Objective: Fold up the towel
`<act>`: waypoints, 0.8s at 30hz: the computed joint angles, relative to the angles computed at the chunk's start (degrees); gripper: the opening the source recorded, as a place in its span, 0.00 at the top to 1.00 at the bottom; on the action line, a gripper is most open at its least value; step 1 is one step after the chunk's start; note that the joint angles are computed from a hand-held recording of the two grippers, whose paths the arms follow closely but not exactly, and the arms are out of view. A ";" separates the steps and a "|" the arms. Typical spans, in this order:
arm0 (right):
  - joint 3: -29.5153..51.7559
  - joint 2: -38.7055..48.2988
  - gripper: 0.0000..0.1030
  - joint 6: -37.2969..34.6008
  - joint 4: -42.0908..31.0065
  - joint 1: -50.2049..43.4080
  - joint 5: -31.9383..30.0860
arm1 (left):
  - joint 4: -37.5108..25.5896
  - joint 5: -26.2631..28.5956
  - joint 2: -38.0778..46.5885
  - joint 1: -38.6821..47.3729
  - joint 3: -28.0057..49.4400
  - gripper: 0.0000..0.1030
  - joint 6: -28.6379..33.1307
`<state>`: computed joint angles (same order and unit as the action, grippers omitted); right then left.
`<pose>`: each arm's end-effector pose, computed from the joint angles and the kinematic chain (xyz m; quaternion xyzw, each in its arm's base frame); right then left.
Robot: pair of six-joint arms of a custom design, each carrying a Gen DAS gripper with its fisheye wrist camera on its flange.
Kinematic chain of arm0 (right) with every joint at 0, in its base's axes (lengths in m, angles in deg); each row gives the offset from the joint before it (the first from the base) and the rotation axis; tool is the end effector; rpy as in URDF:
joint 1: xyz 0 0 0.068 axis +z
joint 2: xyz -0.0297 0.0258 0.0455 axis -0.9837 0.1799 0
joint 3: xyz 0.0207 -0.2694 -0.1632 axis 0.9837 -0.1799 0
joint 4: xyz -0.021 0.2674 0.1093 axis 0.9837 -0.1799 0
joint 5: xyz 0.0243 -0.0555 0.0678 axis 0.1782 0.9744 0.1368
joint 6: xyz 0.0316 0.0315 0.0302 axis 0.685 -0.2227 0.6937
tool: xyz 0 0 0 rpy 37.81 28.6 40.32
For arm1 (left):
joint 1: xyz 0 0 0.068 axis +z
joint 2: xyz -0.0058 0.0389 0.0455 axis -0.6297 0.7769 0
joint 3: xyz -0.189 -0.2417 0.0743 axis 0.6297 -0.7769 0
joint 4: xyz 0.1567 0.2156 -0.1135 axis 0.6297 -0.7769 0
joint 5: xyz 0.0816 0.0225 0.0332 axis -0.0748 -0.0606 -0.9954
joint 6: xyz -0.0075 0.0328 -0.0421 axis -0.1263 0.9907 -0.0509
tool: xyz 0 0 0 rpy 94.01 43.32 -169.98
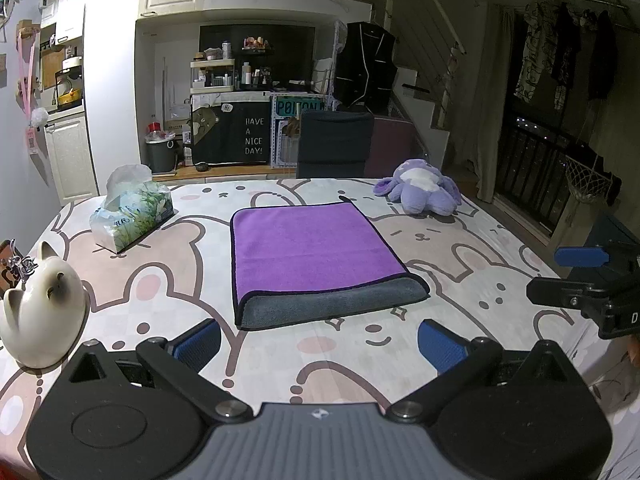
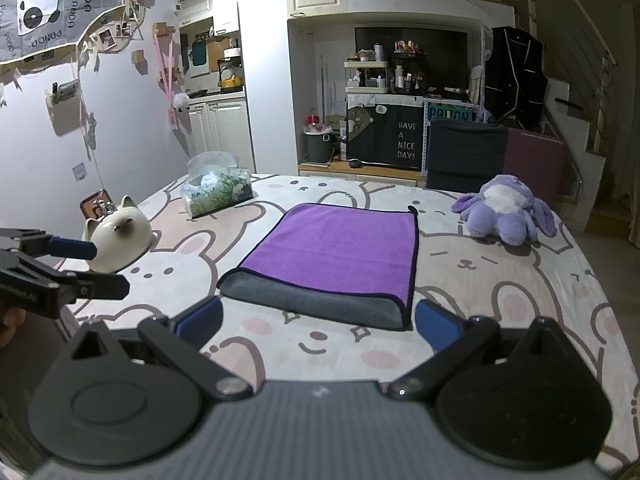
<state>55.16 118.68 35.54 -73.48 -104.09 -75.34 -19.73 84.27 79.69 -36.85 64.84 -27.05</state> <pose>0.2777 -0.1070 0.1715 -0.0539 0.8781 0.0700 0.4703 0.3408 -0.0027 0.1771 0.1924 0.8672 -0.1420 0.4367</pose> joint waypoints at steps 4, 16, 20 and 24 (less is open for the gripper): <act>-0.42 -0.17 0.00 0.51 0.43 0.03 -0.06 | 0.00 0.00 0.00 0.00 0.00 0.00 0.00; -0.52 -0.25 0.00 0.58 0.50 -0.11 -0.32 | -0.01 -0.06 0.00 -0.01 0.00 0.00 0.05; -0.62 -0.37 0.00 0.71 0.57 -0.03 -0.23 | -0.04 -0.08 -0.01 -0.02 0.01 0.00 0.09; -0.49 -0.24 0.00 0.60 0.49 -0.10 -0.33 | -0.07 -0.06 0.00 -0.01 0.02 0.00 0.15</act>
<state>54.67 118.44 36.14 -73.00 -104.20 -75.67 -19.80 84.21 79.69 -36.86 64.86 -26.91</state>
